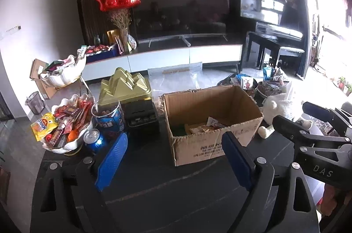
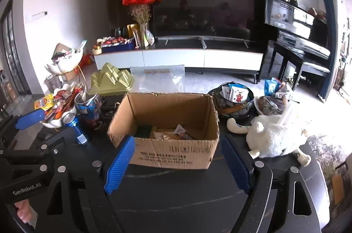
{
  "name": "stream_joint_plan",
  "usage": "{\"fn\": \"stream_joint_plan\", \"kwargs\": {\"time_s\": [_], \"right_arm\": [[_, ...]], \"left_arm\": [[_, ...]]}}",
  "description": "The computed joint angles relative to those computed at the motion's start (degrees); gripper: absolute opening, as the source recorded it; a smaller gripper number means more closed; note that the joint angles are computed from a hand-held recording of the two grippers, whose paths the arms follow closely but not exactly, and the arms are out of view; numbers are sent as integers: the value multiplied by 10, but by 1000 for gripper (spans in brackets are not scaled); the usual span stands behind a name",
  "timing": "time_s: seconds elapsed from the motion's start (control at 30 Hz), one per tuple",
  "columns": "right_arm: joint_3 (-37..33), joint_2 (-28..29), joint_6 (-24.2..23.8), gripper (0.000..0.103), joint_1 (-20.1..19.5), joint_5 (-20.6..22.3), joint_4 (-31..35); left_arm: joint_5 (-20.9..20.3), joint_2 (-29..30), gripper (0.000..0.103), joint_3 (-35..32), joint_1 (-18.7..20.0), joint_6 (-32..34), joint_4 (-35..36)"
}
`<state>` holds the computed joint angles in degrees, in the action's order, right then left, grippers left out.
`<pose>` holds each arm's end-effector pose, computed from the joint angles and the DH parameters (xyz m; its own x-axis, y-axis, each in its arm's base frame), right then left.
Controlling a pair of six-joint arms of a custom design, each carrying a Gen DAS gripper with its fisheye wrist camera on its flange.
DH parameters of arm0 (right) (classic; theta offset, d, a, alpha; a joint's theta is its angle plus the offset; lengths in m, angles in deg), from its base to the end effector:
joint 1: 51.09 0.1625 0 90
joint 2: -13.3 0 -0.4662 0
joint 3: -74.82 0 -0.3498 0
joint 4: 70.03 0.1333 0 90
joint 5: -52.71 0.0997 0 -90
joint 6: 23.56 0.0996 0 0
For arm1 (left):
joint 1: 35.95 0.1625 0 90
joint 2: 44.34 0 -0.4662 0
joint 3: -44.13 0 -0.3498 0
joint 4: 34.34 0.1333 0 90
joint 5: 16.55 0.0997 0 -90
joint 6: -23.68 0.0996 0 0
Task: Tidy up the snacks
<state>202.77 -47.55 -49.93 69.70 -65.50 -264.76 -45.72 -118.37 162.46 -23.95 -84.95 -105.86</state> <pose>0.3278 -0.3817 0.2388 -0.6305 -0.4842 0.6066 -0.7651 0.5193 -0.3807 -0.3269 -0.2947 0.2555 -0.6342 -0.2940 -0.7151 0.4808 0.5744 -0.6625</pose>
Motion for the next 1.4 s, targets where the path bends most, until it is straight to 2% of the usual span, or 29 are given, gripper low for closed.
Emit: {"fn": "stream_joint_plan", "kwargs": {"time_s": [0.2, 0.33, 0.5, 0.7, 1.03, 1.4], "right_arm": [[53, -32, 3, 84, 2, 9, -44], [84, -50, -3, 85, 6, 10, -68], [128, -60, -17, 85, 16, 0, -131], [161, -81, -3, 88, 17, 14, -144], [207, -95, 0, 88, 28, 9, -184], [228, -111, 5, 88, 25, 20, -185]], "left_arm": [[-18, 25, 96, -2, -55, -87, 81], [-33, 26, 96, 9, -88, -112, 90], [-50, 32, 99, 15, -122, -146, 107], [-67, 37, 99, 33, -157, -158, 95], [-104, 49, 100, 52, -196, -187, 82], [-113, 64, 100, 52, -213, -190, 79]]}}
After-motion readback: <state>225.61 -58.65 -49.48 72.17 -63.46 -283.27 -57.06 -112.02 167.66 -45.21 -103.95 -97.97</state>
